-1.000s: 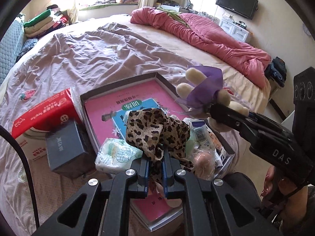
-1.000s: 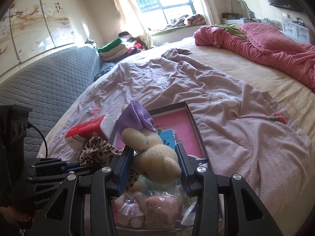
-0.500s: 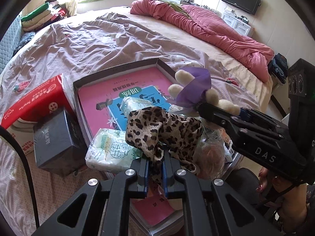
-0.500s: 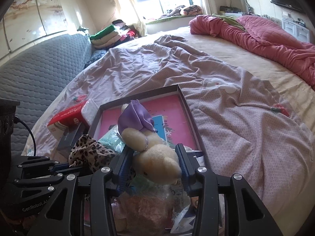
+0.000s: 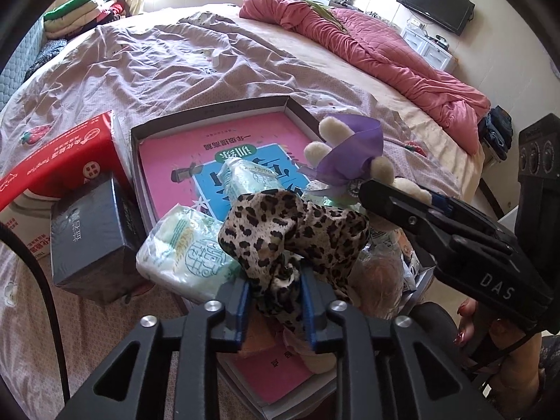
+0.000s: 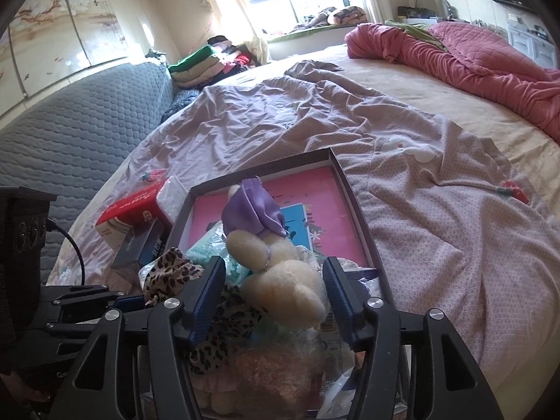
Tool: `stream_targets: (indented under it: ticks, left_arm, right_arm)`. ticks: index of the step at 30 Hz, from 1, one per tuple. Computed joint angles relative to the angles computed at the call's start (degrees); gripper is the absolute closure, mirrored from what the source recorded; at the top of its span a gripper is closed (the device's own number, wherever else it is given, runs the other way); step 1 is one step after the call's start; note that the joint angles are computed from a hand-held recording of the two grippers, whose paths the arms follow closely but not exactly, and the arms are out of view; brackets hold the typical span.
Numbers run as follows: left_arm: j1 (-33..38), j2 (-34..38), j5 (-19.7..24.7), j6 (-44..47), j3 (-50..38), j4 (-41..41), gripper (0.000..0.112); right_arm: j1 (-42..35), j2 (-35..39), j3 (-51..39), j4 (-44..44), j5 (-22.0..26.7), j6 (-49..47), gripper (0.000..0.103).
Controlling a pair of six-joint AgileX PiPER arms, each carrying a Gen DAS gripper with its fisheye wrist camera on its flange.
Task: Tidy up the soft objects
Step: 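Carry the cloth and bunny over the tray and lower them in, then open both grippers releasing the cloth and bunny into the tray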
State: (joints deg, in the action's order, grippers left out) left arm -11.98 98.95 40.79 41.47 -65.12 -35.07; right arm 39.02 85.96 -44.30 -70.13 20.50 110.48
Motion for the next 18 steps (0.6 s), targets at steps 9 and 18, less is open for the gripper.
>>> stream_targets:
  ticks: [9, 18]
  left_arm:
    - [1.16, -1.70, 0.31, 1.27, 1.19, -0.77, 0.063]
    - [3.49, -5.29, 0.71, 3.73, 2.91, -3.10, 0.047]
  right_arm:
    - [3.01, -1.52, -1.16, 1.07, 4.93, -1.84, 0.029]
    - [3.55, -2.25, -1.57, 3.80, 7.97, -3.61, 0.028]
